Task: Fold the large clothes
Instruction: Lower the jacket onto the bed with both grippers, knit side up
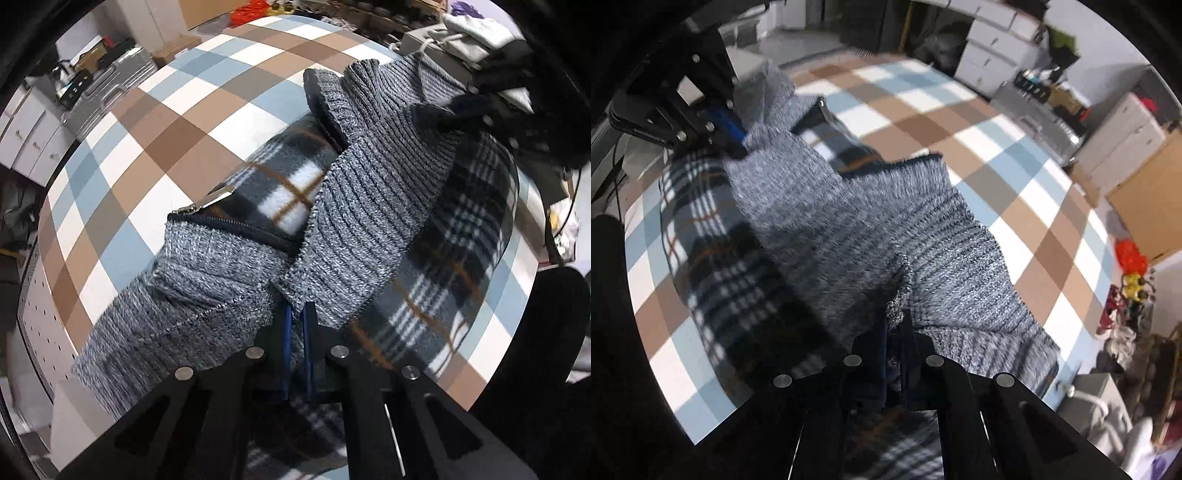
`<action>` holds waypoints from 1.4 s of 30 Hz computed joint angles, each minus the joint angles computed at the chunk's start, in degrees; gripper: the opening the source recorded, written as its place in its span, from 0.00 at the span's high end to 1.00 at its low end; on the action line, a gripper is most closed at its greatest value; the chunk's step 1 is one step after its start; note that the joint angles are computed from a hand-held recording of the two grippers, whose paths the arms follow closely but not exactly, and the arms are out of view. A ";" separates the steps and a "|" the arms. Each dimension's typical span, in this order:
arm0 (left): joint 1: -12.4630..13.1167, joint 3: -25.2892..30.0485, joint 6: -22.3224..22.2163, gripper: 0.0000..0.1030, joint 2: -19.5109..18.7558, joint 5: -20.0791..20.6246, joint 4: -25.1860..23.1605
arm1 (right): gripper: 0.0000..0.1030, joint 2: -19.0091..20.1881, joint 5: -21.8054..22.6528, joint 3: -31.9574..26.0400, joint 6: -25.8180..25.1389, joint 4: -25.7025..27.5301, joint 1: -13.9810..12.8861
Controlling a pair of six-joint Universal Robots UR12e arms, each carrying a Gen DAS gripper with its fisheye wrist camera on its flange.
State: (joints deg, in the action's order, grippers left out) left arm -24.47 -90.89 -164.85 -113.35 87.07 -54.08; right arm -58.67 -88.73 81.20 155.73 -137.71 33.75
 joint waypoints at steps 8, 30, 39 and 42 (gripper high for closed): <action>0.40 -0.54 -6.13 0.99 1.53 0.40 4.32 | 0.92 -0.84 3.61 1.29 11.16 -5.61 -1.69; 1.18 3.62 -0.17 0.10 -1.05 -4.54 1.79 | 0.96 -3.82 5.51 6.01 13.83 -14.42 -1.72; -1.34 3.38 8.84 0.12 -3.10 0.66 2.23 | 0.96 -4.68 5.64 7.18 15.02 -15.91 -1.40; -1.87 1.61 12.29 0.39 -2.13 1.27 5.89 | 0.96 -5.03 5.27 7.62 16.58 -17.80 -1.42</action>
